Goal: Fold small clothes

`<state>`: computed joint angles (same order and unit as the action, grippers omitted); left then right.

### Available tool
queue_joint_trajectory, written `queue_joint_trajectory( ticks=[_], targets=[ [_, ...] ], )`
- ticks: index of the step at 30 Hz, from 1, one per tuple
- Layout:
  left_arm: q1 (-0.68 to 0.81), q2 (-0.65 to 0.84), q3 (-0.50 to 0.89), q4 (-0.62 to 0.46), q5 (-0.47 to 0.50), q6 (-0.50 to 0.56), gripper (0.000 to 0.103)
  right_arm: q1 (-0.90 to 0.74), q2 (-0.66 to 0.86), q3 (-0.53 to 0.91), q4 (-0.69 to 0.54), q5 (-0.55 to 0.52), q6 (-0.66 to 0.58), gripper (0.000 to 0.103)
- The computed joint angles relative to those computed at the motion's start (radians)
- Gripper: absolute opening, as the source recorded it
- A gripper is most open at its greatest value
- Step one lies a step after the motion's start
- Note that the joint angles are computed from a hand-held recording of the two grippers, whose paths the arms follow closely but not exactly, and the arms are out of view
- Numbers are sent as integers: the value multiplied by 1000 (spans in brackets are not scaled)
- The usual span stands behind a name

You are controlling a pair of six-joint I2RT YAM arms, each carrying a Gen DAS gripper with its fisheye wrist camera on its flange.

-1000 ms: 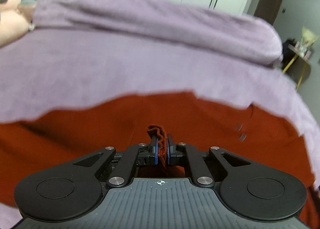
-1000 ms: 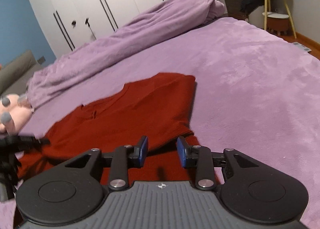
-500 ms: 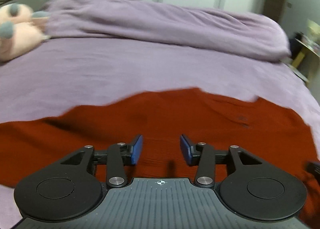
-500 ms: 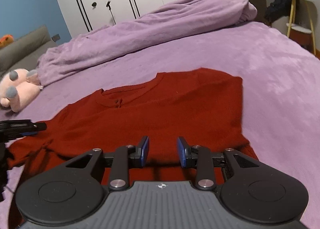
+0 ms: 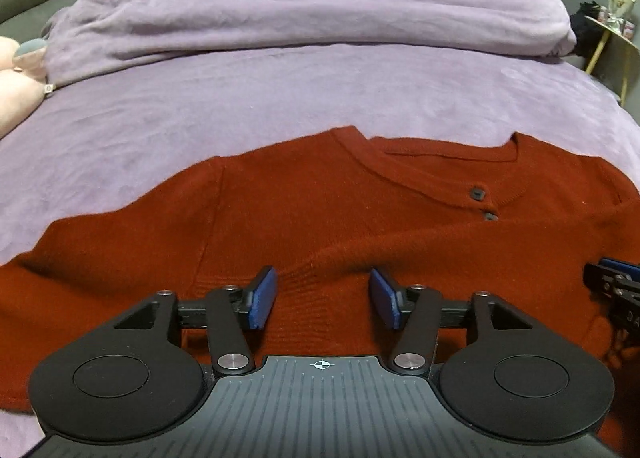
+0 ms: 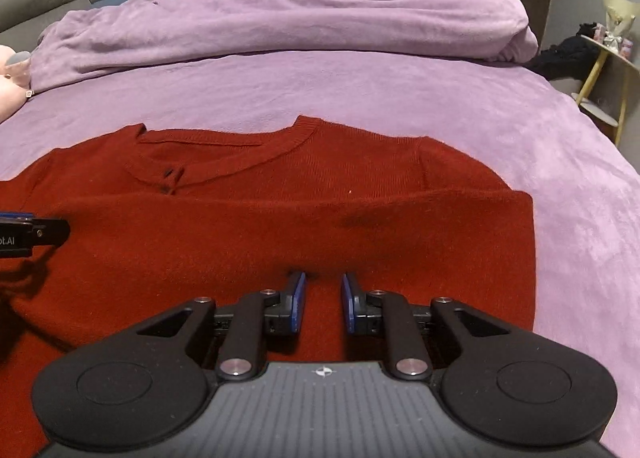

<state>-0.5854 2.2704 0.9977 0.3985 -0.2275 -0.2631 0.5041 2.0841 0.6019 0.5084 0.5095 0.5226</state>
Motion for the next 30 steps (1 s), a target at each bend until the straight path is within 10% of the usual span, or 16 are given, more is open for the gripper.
queue_joint_trajectory(
  ticks=[5, 9, 14, 22, 30],
  targets=[
    [-1, 9, -16, 27, -50, 3, 86, 33, 29, 4, 21, 58, -38, 18],
    [35, -75, -59, -57, 15, -39, 85, 37, -56, -29, -38, 21, 2, 21],
    [92, -233, -314, 115, 116, -65, 87, 206, -146, -173, 28, 123, 116, 38],
    [127, -188, -258, 23, 167, -72, 88, 195, -126, -74, -148, 98, 163, 39],
    [519, -375, -695, 415, 516, -219, 90, 460, -387, -326, -162, 109, 535, 46]
  ],
)
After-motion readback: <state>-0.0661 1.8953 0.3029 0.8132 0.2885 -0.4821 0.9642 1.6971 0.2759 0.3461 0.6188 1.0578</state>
